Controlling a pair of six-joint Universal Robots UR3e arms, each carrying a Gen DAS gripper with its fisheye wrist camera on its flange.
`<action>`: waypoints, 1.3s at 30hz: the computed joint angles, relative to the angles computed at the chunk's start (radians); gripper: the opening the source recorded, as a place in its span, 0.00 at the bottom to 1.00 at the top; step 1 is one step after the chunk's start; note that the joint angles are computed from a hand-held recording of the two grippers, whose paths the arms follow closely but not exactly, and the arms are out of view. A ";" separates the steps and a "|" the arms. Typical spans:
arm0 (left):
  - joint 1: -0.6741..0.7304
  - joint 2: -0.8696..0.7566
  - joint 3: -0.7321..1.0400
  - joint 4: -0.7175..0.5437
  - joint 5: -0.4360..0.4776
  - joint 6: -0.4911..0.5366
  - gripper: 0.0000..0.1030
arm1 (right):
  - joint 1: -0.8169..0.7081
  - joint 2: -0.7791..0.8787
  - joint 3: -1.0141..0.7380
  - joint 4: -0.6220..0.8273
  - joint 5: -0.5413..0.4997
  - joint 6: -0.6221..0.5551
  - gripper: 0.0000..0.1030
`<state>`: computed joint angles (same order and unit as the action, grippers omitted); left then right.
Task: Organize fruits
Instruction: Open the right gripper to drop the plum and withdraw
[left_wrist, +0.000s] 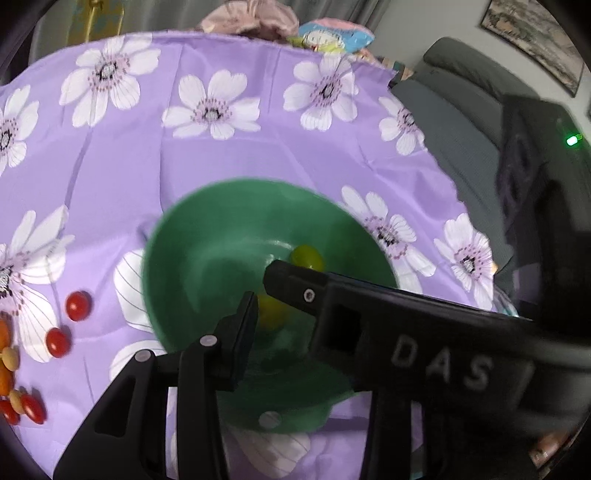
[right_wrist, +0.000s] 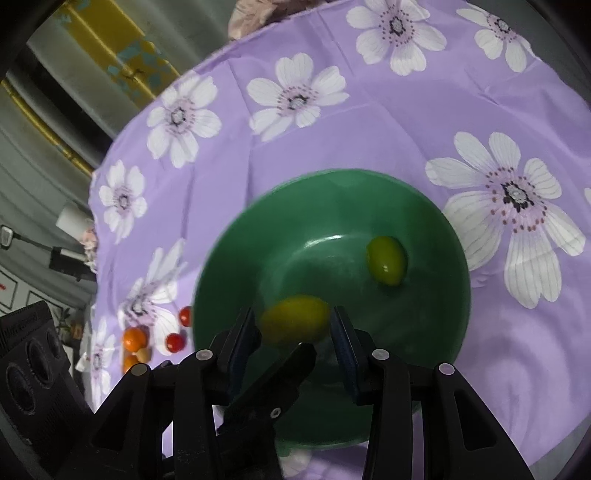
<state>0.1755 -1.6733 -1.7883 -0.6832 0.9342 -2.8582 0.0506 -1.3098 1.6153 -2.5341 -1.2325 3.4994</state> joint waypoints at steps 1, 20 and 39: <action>0.019 0.024 -0.016 -0.006 -0.020 0.013 0.44 | 0.000 -0.005 0.008 -0.017 0.004 0.003 0.42; 0.597 0.374 -0.252 -0.199 -0.095 0.252 0.61 | 0.194 0.047 -0.104 -0.148 -0.157 0.053 0.56; 0.671 0.129 -0.179 -0.060 0.085 0.099 0.64 | 0.398 0.442 -0.708 0.222 -0.203 0.004 0.62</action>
